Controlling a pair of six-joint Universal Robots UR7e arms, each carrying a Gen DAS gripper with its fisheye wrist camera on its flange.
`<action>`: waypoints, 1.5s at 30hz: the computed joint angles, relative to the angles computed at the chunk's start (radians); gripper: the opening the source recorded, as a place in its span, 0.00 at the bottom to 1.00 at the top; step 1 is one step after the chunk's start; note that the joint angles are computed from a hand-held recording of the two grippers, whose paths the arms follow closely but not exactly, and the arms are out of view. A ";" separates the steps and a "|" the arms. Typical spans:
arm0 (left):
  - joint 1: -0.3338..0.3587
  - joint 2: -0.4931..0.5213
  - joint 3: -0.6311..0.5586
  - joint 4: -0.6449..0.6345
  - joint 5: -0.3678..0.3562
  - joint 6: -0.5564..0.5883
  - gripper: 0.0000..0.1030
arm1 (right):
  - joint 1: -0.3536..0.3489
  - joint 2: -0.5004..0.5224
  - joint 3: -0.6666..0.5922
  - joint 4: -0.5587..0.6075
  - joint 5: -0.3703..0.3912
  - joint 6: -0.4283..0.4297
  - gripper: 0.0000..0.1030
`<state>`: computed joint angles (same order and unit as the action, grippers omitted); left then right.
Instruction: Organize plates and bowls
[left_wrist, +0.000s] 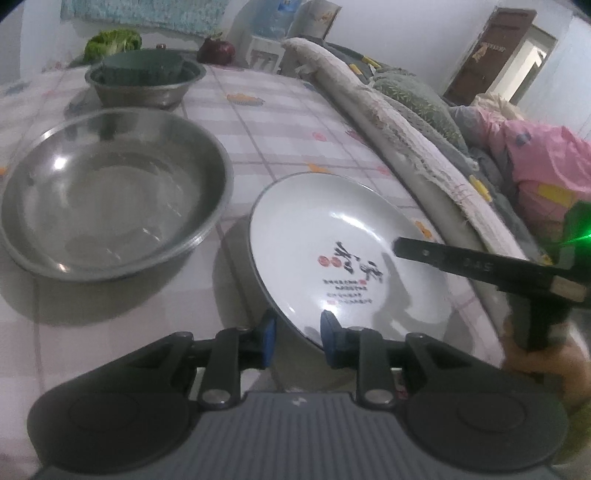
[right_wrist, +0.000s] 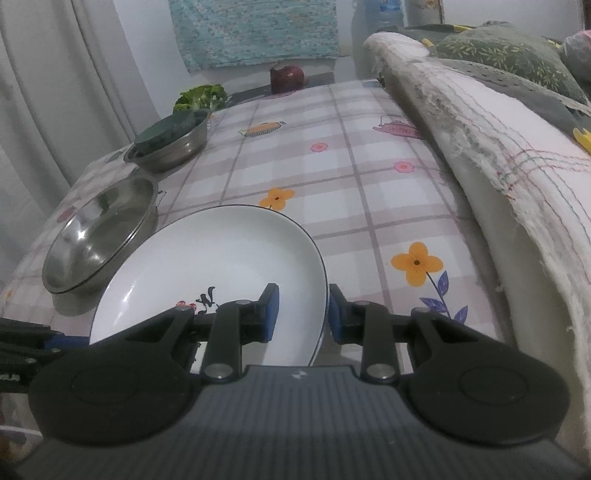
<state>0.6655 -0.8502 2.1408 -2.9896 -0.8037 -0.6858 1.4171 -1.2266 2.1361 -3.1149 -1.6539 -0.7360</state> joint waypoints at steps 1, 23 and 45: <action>-0.001 0.002 -0.003 0.006 0.012 0.006 0.26 | -0.003 -0.005 0.004 -0.001 0.003 0.006 0.26; 0.022 0.038 -0.078 0.096 0.061 -0.019 0.23 | -0.047 -0.059 0.054 0.038 0.067 0.051 0.27; 0.005 0.067 -0.092 0.099 0.077 0.040 0.28 | -0.055 -0.052 0.062 -0.014 0.065 0.045 0.27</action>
<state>0.6708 -0.7836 2.0487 -2.8904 -0.7262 -0.6455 1.3620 -1.2786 2.1979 -3.1286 -1.5888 -0.6908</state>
